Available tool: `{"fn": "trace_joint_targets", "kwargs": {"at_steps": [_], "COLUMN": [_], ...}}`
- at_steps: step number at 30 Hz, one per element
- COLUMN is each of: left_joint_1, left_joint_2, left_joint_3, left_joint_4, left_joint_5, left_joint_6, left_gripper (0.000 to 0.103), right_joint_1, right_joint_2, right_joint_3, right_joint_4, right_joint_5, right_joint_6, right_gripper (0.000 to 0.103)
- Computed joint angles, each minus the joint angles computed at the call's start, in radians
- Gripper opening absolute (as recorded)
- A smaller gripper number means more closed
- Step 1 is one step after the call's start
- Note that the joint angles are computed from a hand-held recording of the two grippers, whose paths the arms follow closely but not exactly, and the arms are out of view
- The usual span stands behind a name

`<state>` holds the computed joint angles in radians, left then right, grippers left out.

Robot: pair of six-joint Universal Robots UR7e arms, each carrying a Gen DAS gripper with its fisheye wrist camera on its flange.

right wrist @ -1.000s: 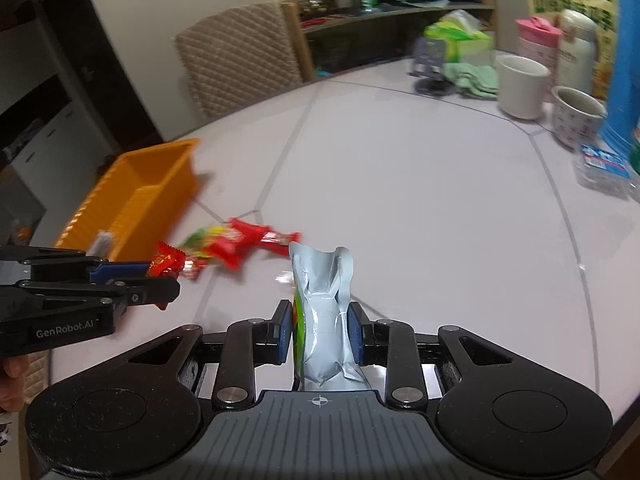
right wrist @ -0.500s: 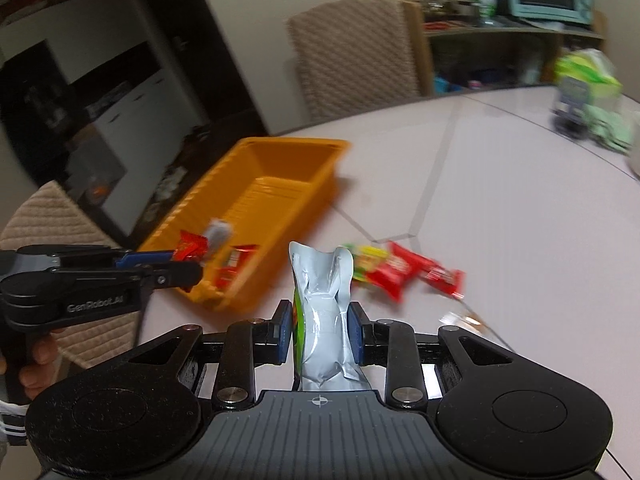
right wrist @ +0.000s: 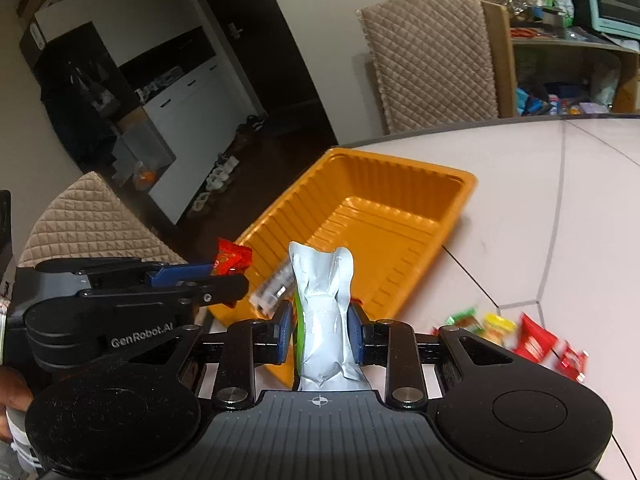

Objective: Organize snacks
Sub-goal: 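Carry the red packet and silver pouch over the orange tray with both grippers, then open both grippers to release the packet and pouch into the tray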

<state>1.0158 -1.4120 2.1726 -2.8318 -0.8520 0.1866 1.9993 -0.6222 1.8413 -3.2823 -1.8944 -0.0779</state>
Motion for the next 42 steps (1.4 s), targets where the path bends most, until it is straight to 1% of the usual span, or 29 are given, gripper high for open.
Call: {"fn": "trace_joint_targets", "kwargs": {"at_steps": [2, 5, 11, 15, 20, 26, 30, 34, 36, 39, 42], "left_joint_1": [0.017, 0.047, 0.095, 0.123, 0.145, 0.158, 0.162, 0.163, 0.163, 0.161, 0.158], "left_joint_2": [0.02, 0.056, 0.131, 0.173, 0.221, 0.264, 0.28, 0.293, 0.299, 0.309, 0.318], "left_joint_3": [-0.024, -0.069, -0.152, -0.203, -0.249, -0.288, -0.305, -0.315, -0.319, -0.327, -0.331], "left_joint_4": [-0.01, -0.011, -0.018, -0.008, -0.004, -0.001, 0.0, 0.003, 0.004, 0.007, 0.003], "left_joint_5": [-0.001, -0.015, -0.03, -0.042, -0.038, -0.038, -0.036, -0.031, -0.032, -0.032, -0.035], "left_joint_6": [0.018, 0.035, 0.073, 0.085, 0.098, 0.104, 0.106, 0.104, 0.105, 0.105, 0.11], "left_gripper": [0.02, 0.02, 0.02, 0.02, 0.02, 0.02, 0.02, 0.02, 0.02, 0.02, 0.021], "right_joint_1": [-0.006, -0.013, -0.041, -0.053, -0.066, -0.075, -0.085, -0.09, -0.093, -0.09, -0.093], "right_joint_2": [0.025, 0.066, 0.118, 0.15, 0.185, 0.21, 0.219, 0.212, 0.201, 0.191, 0.18], "right_joint_3": [-0.04, -0.105, -0.195, -0.245, -0.297, -0.33, -0.335, -0.332, -0.319, -0.312, -0.303], "right_joint_4": [0.016, 0.043, 0.076, 0.09, 0.109, 0.115, 0.077, 0.065, 0.059, 0.056, 0.058], "right_joint_5": [0.011, 0.006, 0.007, -0.014, -0.035, -0.056, -0.042, -0.041, -0.032, -0.043, -0.042], "right_joint_6": [-0.002, 0.008, 0.044, 0.054, 0.057, 0.032, 0.005, 0.011, 0.002, -0.021, -0.016], "right_gripper": [0.029, 0.029, 0.03, 0.03, 0.03, 0.03, 0.03, 0.03, 0.03, 0.03, 0.03]}}
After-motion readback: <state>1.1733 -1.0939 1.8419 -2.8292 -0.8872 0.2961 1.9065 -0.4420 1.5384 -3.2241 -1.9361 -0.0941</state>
